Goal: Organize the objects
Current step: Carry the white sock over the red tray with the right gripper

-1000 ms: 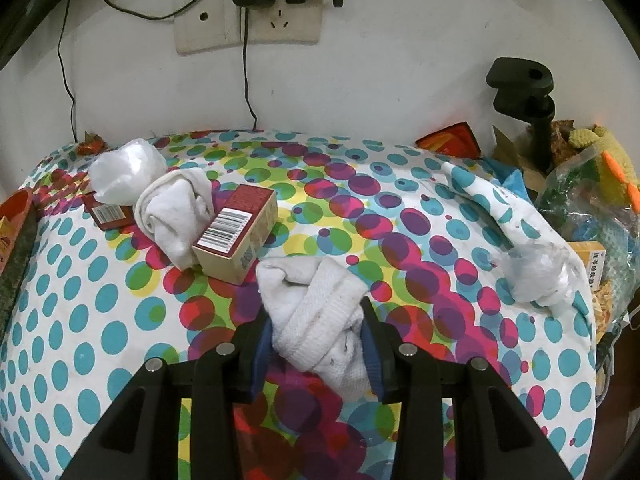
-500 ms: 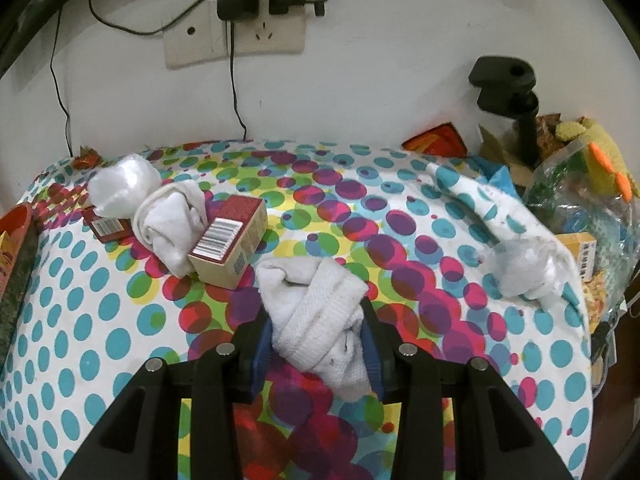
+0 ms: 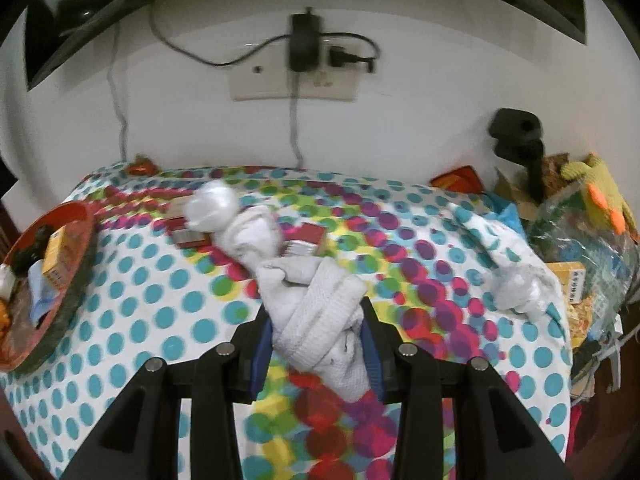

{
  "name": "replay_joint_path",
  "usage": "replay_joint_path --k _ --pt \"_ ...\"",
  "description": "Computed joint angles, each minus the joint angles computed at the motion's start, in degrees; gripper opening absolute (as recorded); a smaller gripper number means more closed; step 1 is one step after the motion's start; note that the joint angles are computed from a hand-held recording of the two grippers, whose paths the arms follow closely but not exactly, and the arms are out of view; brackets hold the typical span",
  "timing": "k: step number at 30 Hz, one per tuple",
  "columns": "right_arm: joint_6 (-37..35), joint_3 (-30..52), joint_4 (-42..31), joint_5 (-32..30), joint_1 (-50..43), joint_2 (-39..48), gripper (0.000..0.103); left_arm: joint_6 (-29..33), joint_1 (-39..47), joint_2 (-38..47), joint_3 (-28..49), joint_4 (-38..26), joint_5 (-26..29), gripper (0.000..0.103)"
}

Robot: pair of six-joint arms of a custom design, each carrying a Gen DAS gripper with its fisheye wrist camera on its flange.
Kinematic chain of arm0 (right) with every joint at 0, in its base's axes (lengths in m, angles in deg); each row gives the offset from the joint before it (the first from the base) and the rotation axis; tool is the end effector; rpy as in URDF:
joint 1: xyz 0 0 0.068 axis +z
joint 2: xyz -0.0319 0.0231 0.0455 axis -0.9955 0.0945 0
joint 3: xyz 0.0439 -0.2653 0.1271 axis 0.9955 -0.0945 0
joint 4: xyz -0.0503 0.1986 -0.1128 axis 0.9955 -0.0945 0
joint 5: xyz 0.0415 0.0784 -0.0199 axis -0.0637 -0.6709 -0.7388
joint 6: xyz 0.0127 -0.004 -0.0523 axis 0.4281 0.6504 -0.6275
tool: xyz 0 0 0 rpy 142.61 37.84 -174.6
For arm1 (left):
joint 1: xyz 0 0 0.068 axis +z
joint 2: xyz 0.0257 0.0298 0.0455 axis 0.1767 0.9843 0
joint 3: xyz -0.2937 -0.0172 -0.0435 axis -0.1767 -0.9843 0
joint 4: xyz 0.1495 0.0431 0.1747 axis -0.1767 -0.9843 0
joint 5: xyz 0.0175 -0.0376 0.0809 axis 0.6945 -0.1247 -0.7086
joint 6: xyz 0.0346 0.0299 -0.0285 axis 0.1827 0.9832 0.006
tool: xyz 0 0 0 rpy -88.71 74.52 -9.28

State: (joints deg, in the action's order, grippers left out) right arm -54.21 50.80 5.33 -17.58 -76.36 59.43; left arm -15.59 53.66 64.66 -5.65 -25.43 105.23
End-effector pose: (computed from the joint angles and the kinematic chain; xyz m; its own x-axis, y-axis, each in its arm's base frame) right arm 0.2454 0.0331 0.1832 -0.7111 -0.0639 -0.7001 -0.0694 0.9974 -0.0206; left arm 0.1068 0.0880 0.1969 -0.6750 -0.3235 -0.6631 -0.3884 0.9199 -0.0534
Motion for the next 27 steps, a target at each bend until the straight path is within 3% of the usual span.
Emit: replay_joint_path --k 11,27 --pt "7.37 4.78 -4.33 4.96 20.15 0.64 0.04 2.89 5.85 1.79 3.08 -3.14 1.59 0.103" --pt "14.09 20.99 -6.69 8.33 42.85 15.76 0.04 5.43 8.35 2.74 4.66 -4.9 0.22 0.103"
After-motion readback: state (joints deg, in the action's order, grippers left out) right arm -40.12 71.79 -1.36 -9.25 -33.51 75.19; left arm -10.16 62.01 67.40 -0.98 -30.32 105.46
